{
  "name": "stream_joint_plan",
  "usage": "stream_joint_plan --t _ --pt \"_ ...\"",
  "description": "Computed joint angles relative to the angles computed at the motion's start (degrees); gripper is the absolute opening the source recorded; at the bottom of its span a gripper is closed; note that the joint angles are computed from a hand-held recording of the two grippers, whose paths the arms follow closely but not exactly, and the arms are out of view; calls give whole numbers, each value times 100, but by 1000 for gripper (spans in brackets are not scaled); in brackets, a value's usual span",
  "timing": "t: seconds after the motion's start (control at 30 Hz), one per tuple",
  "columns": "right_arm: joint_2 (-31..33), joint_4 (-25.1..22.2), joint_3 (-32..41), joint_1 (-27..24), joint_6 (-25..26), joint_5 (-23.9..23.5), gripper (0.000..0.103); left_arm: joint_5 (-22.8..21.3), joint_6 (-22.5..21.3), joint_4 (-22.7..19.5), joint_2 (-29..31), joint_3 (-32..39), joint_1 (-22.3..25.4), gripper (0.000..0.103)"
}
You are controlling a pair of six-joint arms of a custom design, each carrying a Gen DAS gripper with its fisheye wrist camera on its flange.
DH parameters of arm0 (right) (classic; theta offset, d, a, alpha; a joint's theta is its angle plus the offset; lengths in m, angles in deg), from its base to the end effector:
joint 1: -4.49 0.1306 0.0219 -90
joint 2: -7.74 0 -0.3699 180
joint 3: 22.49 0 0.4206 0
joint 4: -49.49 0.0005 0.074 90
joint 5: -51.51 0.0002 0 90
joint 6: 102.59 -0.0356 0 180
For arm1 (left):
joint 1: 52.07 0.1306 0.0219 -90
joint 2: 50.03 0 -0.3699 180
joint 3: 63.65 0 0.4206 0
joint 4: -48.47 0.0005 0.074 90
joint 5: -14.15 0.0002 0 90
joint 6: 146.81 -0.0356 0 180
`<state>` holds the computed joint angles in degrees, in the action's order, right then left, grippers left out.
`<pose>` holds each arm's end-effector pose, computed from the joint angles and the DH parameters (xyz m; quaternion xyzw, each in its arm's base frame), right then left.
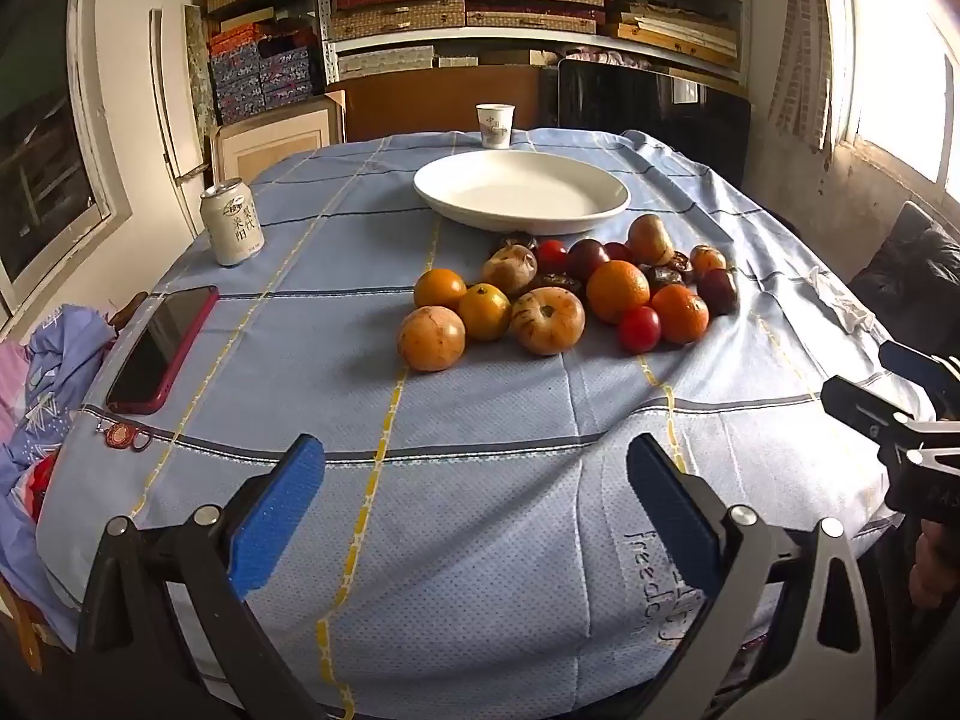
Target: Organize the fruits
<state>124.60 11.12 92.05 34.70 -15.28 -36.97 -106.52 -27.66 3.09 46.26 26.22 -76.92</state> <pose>0.5990 0.3471 0.3720 -0.2108 0.8840 0.1066 0.4035 0.5019 -0.2130 0.3689 -0.1207 0.9074 0.0794 0.3946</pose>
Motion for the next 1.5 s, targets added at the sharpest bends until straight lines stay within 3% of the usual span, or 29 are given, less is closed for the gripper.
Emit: stream_joint_plan --t 0.1,0.23,1.5 --pt "6 13 -46 18 -8 2 100 46 -26 43 -14 -20 0 99" --pt "208 -324 339 -9 -113 -17 100 85 18 37 -18 -29 11 99" --pt "234 -467 397 13 -104 -82 100 254 195 -141 32 -6 119 99"
